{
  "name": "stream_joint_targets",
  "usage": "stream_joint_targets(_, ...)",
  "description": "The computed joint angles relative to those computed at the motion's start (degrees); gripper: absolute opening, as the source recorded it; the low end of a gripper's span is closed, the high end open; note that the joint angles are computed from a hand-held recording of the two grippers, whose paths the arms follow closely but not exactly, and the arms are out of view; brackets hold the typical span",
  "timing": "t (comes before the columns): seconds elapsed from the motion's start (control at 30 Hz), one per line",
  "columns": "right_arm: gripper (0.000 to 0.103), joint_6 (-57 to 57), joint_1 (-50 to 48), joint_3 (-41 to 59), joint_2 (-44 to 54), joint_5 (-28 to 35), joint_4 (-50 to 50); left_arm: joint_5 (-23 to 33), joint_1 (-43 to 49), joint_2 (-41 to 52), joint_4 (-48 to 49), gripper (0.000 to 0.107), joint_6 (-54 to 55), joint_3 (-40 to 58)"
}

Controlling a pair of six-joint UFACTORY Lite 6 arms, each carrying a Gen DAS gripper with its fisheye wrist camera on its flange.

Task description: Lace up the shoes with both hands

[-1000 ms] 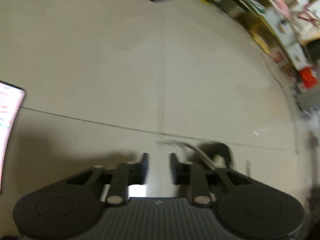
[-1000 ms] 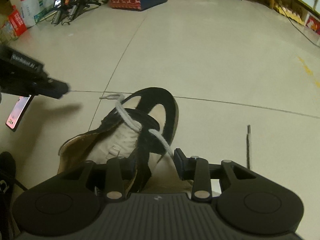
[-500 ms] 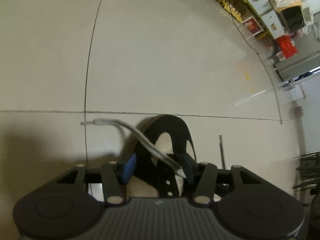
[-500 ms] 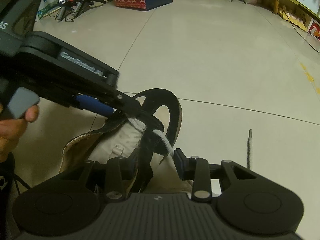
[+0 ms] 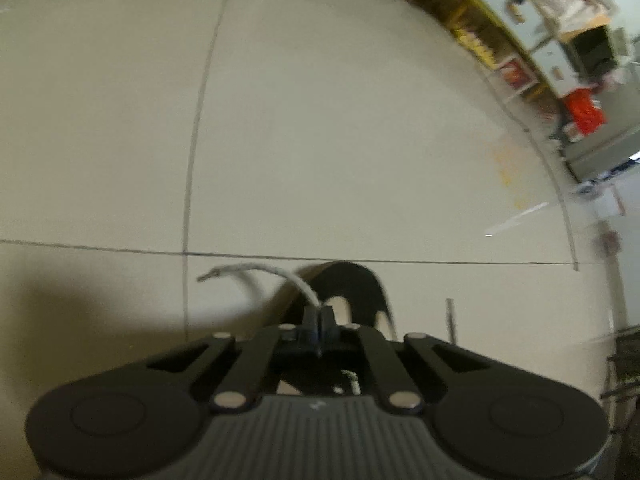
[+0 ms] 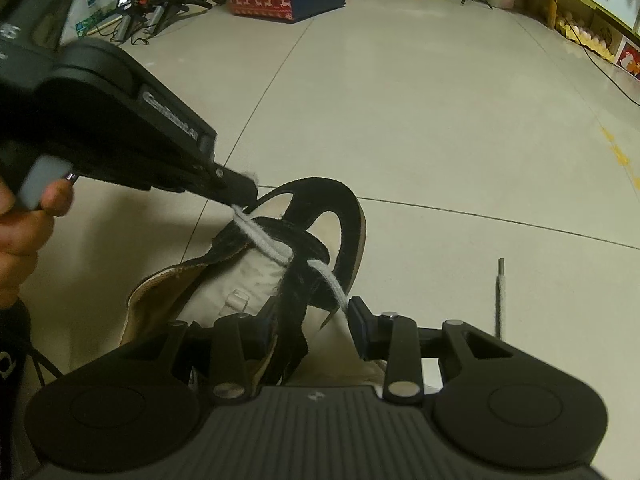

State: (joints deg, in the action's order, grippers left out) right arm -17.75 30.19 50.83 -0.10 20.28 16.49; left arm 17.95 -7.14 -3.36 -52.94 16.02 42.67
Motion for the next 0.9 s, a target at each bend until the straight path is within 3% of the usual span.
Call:
stream_joint_targets(0.2, 0.037, -0.76, -0.40, 0.00, -0.02, 0.13, 1.04, 6.06, 2.28, -6.82, -15.74, 0.001, 20.28, -3.69)
stream_joint_targets(0.33, 0.038, -3.13, -0.98, -0.28, -0.03, -0.05, 3.11, 11.53, 5.06, -9.08, -21.11, 0.001, 26.59, -5.34)
stream_joint_targets(0.7, 0.046, -6.51, -2.59, -0.94, 0.05, -0.51, 6.64, 17.77, 4.96, -14.99, -20.52, 0.000, 24.60, -8.49)
stream_joint_targets(0.9, 0.047, -5.87, -2.68, -1.15, -0.15, -0.52, 6.04, 24.10, 8.22, -19.27, -20.79, 0.000, 29.03, -10.83)
